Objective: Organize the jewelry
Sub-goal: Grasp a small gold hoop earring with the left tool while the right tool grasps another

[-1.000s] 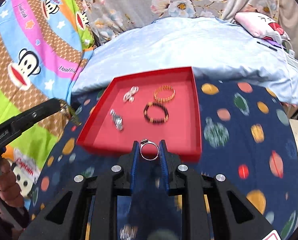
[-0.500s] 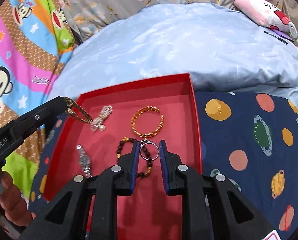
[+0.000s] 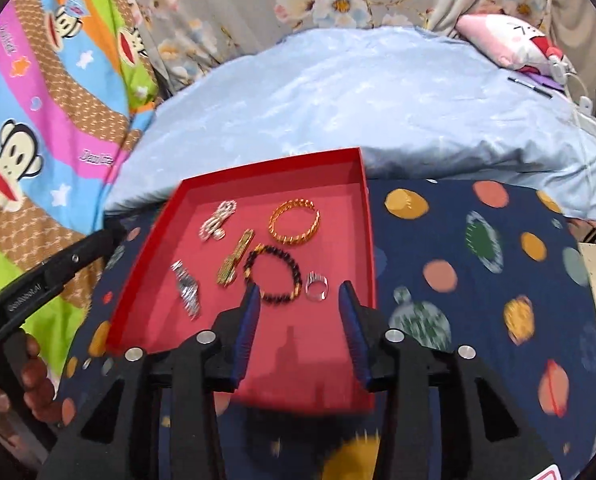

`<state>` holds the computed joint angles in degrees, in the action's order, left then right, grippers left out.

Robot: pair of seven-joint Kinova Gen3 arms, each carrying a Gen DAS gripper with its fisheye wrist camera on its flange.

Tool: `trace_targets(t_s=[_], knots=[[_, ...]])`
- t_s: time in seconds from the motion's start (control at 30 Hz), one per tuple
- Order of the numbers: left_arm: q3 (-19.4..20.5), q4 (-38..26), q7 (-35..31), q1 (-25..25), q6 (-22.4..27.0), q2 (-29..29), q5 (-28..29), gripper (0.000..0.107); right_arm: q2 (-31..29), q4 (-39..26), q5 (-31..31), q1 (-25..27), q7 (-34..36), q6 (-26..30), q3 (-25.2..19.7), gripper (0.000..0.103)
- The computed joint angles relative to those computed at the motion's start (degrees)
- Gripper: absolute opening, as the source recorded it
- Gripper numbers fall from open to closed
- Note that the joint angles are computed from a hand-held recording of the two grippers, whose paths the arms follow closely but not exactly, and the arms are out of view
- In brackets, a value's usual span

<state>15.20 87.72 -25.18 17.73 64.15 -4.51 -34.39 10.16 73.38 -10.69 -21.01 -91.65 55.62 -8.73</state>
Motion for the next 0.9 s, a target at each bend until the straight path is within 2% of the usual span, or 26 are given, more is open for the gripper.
trace_targets(t_s=[0.17, 0.47, 0.67, 0.9], knots=[[3.52, 3.48, 3.46, 0.96, 4.9, -4.31, 1.9, 0.055, -7.78, 7.9, -1.09, 1.2, 0.41, -0.19, 0.21, 0.044], [11.64, 7.8, 10.07, 2.44, 9.27, -8.73, 7.52, 0.059, -19.33, 19.1, -1.62, 2.52, -0.35, 3.45, 1.09, 0.045], [17.89, 8.52, 15.43, 3.94, 13.58, -8.46, 7.57, 0.06, -24.61, 24.69, -1.77, 2.82, -1.33, 5.94, 1.09, 0.045], [19.96, 10.17, 20.29, 8.7, 13.74, -6.64, 6.7, 0.06, -28.3, 29.04, -3.02, 3.17, -1.83, 7.48, 1.18, 0.045]])
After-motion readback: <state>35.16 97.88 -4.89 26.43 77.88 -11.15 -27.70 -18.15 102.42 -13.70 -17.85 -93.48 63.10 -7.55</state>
